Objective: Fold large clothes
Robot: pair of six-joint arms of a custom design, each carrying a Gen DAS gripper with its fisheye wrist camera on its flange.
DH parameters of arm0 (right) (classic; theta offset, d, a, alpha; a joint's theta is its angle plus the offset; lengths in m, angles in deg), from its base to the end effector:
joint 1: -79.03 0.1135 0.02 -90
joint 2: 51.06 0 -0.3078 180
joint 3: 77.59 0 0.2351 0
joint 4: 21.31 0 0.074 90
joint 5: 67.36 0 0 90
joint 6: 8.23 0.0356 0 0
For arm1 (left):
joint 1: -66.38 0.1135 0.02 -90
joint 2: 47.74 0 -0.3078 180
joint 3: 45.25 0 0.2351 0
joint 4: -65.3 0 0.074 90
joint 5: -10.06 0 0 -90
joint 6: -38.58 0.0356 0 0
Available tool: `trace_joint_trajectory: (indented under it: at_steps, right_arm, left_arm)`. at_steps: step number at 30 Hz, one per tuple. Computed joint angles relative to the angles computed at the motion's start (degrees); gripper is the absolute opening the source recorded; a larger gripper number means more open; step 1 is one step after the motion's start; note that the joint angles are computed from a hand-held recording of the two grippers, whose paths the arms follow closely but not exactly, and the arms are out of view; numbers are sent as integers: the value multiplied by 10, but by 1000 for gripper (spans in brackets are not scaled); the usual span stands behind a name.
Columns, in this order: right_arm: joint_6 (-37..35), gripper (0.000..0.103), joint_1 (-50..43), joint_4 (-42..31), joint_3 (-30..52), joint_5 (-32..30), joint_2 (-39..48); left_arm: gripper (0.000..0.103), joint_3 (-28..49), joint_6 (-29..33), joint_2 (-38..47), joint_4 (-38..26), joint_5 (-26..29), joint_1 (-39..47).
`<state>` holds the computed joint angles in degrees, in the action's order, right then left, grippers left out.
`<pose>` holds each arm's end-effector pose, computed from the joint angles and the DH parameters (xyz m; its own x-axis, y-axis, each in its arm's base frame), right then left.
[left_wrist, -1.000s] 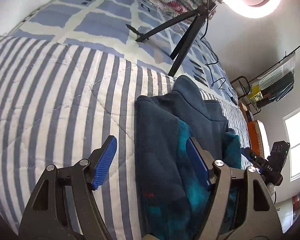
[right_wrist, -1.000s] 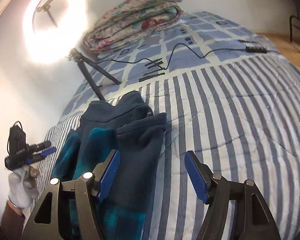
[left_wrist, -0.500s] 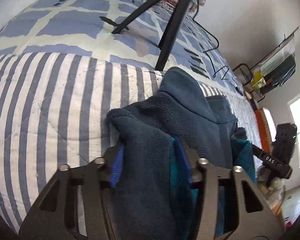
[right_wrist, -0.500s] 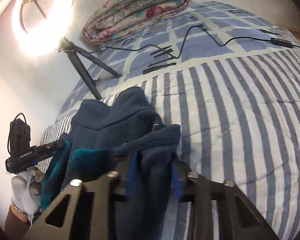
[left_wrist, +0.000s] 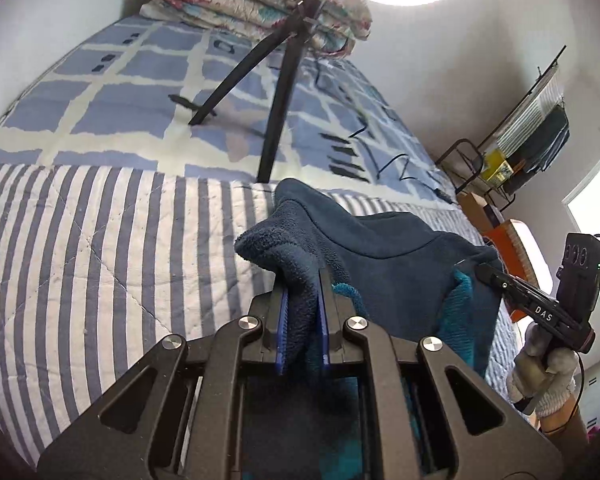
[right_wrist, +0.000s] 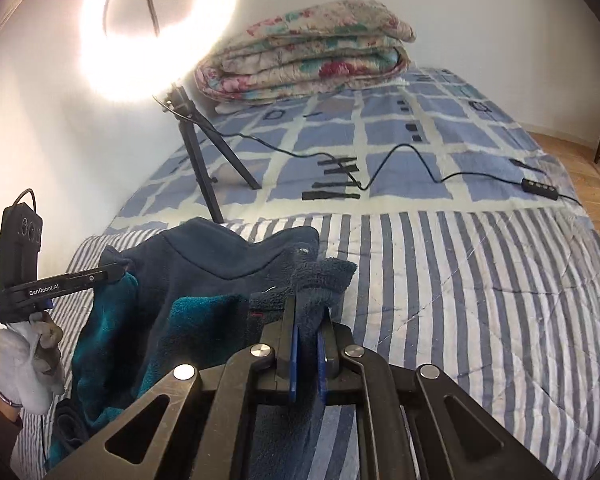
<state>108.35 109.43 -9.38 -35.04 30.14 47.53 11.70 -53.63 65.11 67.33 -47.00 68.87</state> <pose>0.2402 0.1355 0.1468 -0.7252 0.0889 -0.6828 -0.1078 0.9648 0.2400 0.3331 -0.0049 0.1186 -0.8173 -0.0679 -0.5722 0.2525 0.8504 -0.4616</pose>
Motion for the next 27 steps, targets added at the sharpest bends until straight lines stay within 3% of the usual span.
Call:
trace_joint_trajectory:
  at_steps: [8, 16, 22, 27]
  right_arm:
    - [30, 4, 86, -111, -12, 67, -149]
    - [151, 4, 278, -277, -9, 198, -286]
    - [315, 4, 475, -411, 8, 317, -314]
    - [523, 4, 647, -546, 36, 389, -266]
  left_arm:
    - [10, -80, -18, -156, -39, 32, 13]
    - [9, -151, 30, -357, -192, 83, 75]
    - [9, -176, 143, -489, -385, 130, 172]
    - [8, -198, 340, -549, -580, 175, 309]
